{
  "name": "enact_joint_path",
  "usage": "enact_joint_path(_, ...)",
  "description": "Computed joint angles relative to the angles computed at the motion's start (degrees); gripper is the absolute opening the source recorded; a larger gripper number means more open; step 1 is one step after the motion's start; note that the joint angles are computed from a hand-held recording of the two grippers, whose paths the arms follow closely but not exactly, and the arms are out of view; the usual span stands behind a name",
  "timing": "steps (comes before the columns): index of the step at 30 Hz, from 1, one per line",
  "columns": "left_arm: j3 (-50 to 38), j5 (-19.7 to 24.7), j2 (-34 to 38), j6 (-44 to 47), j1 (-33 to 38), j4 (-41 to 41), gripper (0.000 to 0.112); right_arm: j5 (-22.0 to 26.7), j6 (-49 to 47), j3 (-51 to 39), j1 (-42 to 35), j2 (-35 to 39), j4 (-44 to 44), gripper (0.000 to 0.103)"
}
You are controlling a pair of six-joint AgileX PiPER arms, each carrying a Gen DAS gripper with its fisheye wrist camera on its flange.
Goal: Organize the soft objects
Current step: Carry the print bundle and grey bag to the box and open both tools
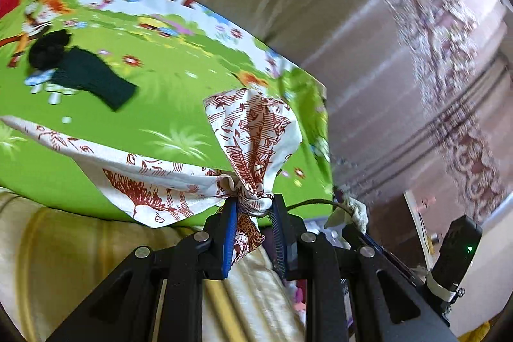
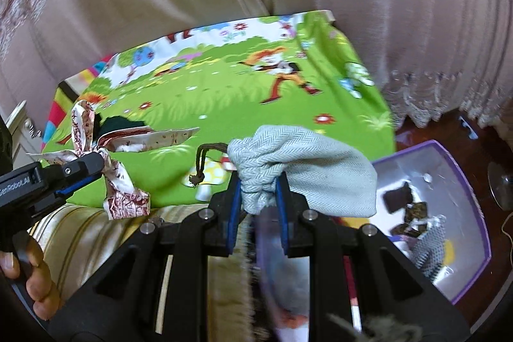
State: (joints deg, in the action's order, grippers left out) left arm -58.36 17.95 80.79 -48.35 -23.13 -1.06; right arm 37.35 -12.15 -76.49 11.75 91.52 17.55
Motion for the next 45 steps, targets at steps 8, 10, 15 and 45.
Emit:
enact_joint_path(8,-7.72,1.84,6.71,-0.43,-6.70,2.40,0.022,0.28,-4.40,3.32,-9.89,-2.47,2.74,0.024)
enact_joint_path(10,-9.77,2.49,8.55,-0.06,-7.80,2.56,0.022,0.20,-4.96,3.70,-12.11,-2.71,2.81,0.024)
enact_joint_path(15,-14.82,4.46,12.59,1.65,-10.07,2.60,0.022,-0.51,-5.07,4.35,-16.02,-2.78,1.51,0.024)
enact_joint_path(45,-41.48,17.09,32.08,24.62,-12.91,-11.16,0.052,-3.46,10.20,1.59,-19.76,0.72,-15.87,0.041)
